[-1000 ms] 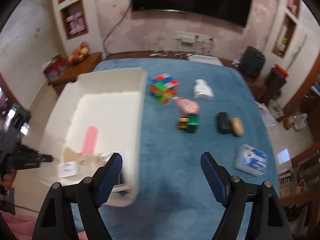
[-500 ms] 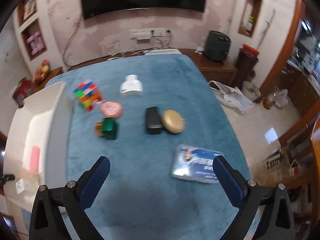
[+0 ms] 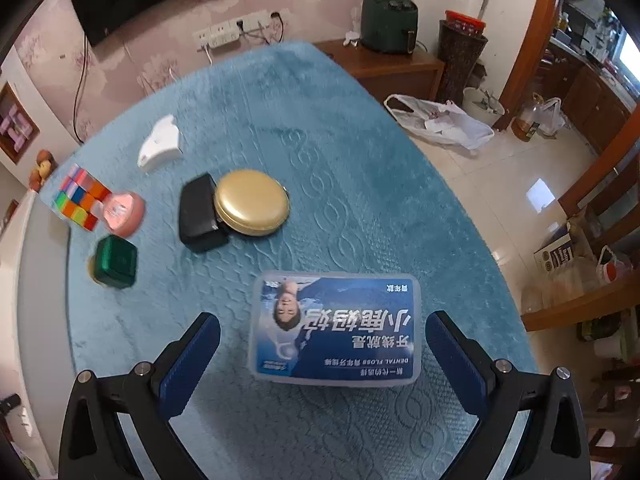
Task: Organize rigid objects
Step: 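Grasp the blue dental floss box with the right gripper, then carry the blue floss box into the tray and release it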
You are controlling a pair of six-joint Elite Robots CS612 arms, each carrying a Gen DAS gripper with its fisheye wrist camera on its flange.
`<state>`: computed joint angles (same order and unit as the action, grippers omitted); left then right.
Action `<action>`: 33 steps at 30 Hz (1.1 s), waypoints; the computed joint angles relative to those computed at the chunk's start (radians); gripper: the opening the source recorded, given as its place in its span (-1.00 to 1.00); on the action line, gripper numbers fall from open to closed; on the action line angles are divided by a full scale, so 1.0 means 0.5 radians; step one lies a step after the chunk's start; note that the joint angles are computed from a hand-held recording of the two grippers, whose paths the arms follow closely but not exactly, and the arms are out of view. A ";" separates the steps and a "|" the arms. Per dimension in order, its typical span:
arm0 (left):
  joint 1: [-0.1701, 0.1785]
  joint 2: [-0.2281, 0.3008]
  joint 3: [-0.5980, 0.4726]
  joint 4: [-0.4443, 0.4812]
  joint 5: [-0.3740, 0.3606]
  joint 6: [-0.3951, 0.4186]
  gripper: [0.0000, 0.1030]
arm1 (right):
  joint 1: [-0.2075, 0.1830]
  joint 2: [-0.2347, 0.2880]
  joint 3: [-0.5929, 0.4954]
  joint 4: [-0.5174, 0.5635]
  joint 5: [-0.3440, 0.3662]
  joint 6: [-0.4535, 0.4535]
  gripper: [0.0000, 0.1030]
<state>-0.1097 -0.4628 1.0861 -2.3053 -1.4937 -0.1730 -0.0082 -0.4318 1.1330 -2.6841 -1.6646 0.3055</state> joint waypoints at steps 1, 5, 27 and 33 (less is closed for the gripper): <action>0.000 -0.001 0.002 -0.003 -0.001 -0.017 -0.76 | 0.000 0.010 -0.019 0.036 0.000 -0.015 1.00; -0.004 -0.012 0.025 -0.023 0.012 -0.056 -0.76 | 0.005 0.049 -0.084 0.132 -0.020 -0.070 1.00; 0.009 -0.006 0.009 0.110 -0.106 0.029 -0.76 | 0.036 0.008 -0.031 0.045 0.120 -0.072 0.79; 0.027 -0.007 0.001 0.139 -0.176 0.091 -0.77 | 0.091 -0.039 0.019 -0.041 0.111 -0.077 0.79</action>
